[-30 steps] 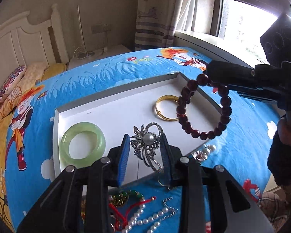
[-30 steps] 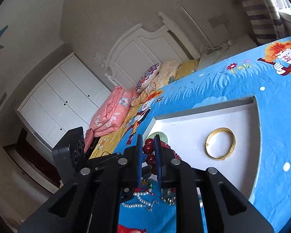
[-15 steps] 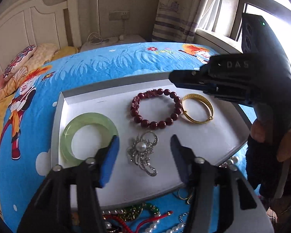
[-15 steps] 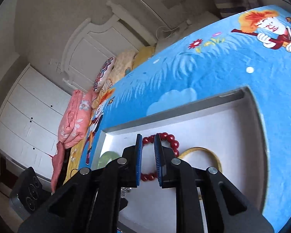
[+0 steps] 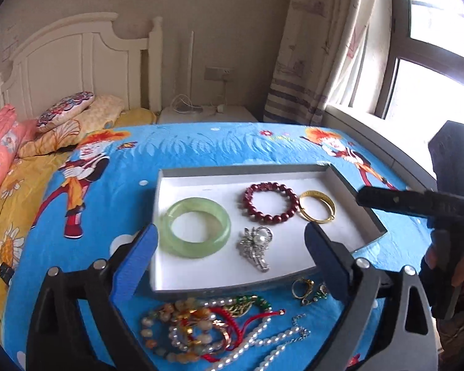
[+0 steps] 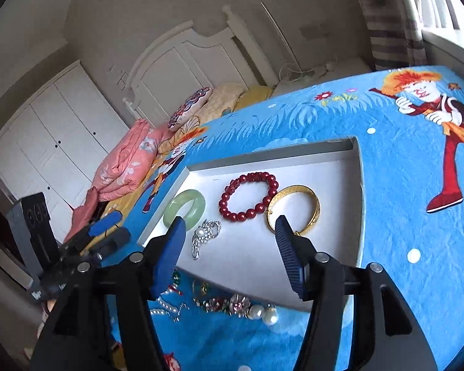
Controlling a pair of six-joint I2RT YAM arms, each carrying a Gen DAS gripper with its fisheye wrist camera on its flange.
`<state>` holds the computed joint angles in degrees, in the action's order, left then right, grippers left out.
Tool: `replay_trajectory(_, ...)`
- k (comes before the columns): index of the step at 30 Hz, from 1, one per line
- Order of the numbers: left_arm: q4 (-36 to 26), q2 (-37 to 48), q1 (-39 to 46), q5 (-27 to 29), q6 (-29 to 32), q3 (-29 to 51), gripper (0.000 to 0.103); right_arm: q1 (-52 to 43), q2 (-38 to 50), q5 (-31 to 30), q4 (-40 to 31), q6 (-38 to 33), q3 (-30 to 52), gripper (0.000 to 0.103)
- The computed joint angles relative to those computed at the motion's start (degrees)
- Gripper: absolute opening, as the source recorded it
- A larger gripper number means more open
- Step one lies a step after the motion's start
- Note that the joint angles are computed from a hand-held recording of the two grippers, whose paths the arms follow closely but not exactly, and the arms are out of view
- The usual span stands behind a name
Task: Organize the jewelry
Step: 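Move the right tool toward the pink flower safety-pin brooch on the cover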
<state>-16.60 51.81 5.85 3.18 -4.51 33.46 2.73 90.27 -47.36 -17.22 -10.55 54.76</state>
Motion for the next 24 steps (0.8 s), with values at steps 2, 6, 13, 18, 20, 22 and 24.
replay_trajectory(2,-0.9,-3.6,4.9,2.3,1.3,-1.8,0.1,-0.5,-1.5,0.5,-2.2,-3.9,-1.6,0.06)
replay_trajectory(6,-2.4,-4.4,18.8,12.6,4.2,-3.8,0.1,-1.0,-4.4,0.0,-6.1,-13.6,-5.5,0.06)
replay_trajectory(13,-1.0,5.9,34.6,30.1,4.7,-4.1,0.1,8.8,-7.4,5.1,-9.8,-18.8,-7.2,0.06)
replay_trajectory(18,-1.2,3.1,30.0,26.4,6.5,-5.4,0.1,18.4,-7.2,15.9,-5.9,-16.3,-7.4,0.06)
replay_trajectory(20,-1.3,2.6,29.2,26.2,6.7,-5.5,0.1,21.5,-5.2,22.3,-5.1,-15.2,-6.3,0.06)
replay_trajectory(22,-1.5,3.9,29.6,26.6,6.7,-5.1,0.1,22.9,-4.2,25.5,-4.9,-15.3,-5.8,0.063)
replay_trajectory(24,-1.4,5.1,30.5,27.9,6.9,-4.7,0.1,22.9,-4.1,25.1,-6.6,-17.2,-5.7,0.064)
